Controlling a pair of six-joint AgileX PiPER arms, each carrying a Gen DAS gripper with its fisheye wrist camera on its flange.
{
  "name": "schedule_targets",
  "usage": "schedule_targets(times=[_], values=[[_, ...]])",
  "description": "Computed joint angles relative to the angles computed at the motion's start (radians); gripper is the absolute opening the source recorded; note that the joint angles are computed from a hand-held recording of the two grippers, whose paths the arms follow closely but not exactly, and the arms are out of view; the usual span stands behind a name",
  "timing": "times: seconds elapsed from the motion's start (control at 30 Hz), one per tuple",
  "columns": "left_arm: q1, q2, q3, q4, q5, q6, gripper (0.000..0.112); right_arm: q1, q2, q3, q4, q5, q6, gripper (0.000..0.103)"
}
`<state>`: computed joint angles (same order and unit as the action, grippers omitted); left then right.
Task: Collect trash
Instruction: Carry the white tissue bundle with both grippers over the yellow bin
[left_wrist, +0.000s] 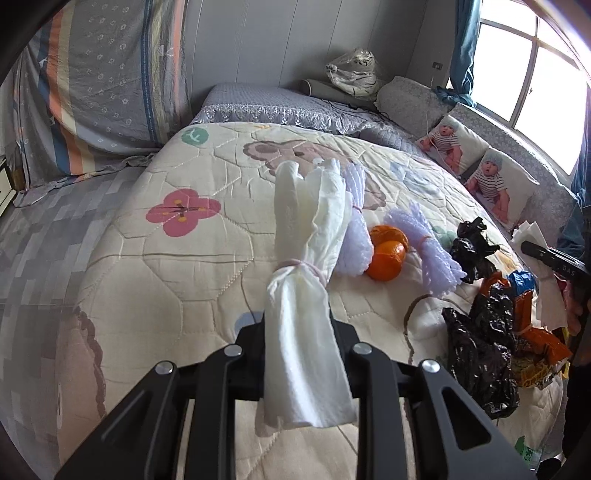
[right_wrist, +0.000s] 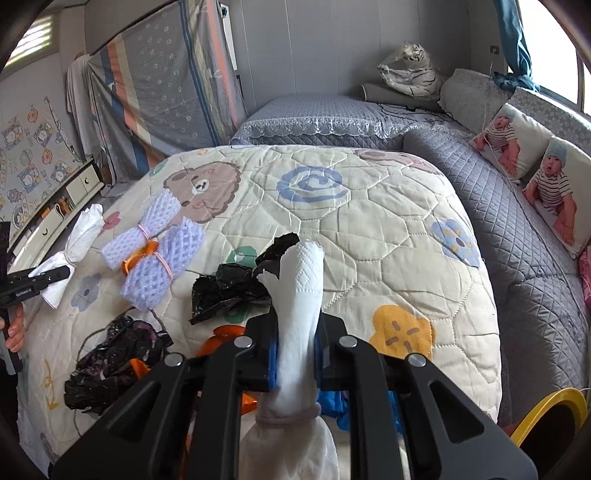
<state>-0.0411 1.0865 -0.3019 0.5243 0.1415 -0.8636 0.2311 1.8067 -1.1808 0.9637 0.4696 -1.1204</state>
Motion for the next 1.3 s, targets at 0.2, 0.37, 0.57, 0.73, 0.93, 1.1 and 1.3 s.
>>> schedule_targets(times=[0.2,0.37,0.57,0.73,0.93,1.1,1.3], values=[[-0.213,-0.189,-0.030,0.147,0.236,-0.270,0.021,-0.113,-0.135,0.081,0.164,0.130,-0.143,0.013],[-0.543,-0.182,-0.135,0.354,0.471,-0.593,0.021,-0.224,-0.234,0.145,0.217,0.220,-0.206,0.013],[-0.705,0.025,-0.325,0.411,0.484,-0.690,0.021,-0.407,-0.314,0.218,0.281,0.320,-0.303,0.013],[-0.762,0.249,-0.534,0.378,0.431,-0.618,0.021,-0.596,-0.321,0.230,0.300,0.406,-0.356,0.013],[-0.817,0.506,-0.815,0.244,0.379,-0.436,0.021,-0.827,-0.268,0.194,0.301,0.471,-0.390,0.013],[-0.859,0.720,-1.095,0.043,0.403,-0.186,0.021,-0.945,-0.200,0.164,0.311,0.448,-0.425,0.013],[-0.886,1.002,-1.511,-0.195,0.506,0.091,0.021,-1.021,-0.087,0.117,0.331,0.418,-0.437,0.013]])
